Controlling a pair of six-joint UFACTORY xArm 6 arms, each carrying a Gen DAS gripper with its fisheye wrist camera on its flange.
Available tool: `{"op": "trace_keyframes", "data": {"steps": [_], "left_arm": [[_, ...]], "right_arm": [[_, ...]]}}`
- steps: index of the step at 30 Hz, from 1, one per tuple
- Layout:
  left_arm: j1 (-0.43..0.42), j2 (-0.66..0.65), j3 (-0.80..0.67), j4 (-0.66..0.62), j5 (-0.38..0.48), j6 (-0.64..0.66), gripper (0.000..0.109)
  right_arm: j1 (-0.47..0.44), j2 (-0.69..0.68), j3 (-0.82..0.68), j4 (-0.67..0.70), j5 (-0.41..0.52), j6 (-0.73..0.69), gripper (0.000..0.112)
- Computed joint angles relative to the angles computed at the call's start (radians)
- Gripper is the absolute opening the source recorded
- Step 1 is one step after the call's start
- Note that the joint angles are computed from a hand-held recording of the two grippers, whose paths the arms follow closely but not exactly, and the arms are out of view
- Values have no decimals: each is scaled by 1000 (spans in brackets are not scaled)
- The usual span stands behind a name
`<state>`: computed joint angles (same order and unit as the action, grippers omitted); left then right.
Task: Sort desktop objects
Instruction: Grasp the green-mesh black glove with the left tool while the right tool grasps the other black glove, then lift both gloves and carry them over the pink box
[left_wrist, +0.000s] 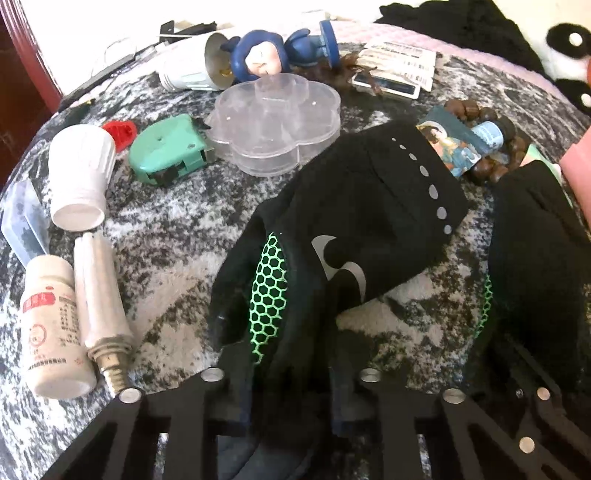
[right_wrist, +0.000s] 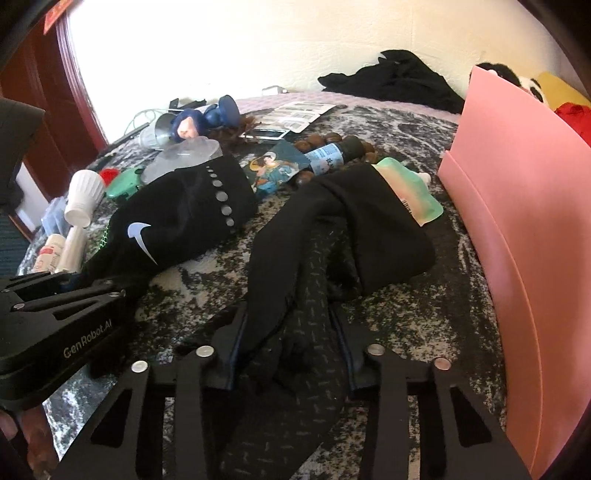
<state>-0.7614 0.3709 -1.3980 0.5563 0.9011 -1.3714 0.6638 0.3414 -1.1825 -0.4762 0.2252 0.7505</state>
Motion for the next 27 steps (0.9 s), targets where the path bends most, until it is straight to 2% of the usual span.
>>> {"op": "trace_keyframes", "data": {"steps": [7, 14, 27], "left_arm": [[-13, -16, 1, -16, 24, -22, 19], [-26, -65, 34, -5, 35, -67, 19], [-95, -198, 107, 48, 114, -182, 19]], "right_arm": [[8, -10, 11, 87, -13, -83, 27], [12, -32, 31, 136, -15, -122, 24], [42, -141, 114, 161, -50, -163, 22]]}}
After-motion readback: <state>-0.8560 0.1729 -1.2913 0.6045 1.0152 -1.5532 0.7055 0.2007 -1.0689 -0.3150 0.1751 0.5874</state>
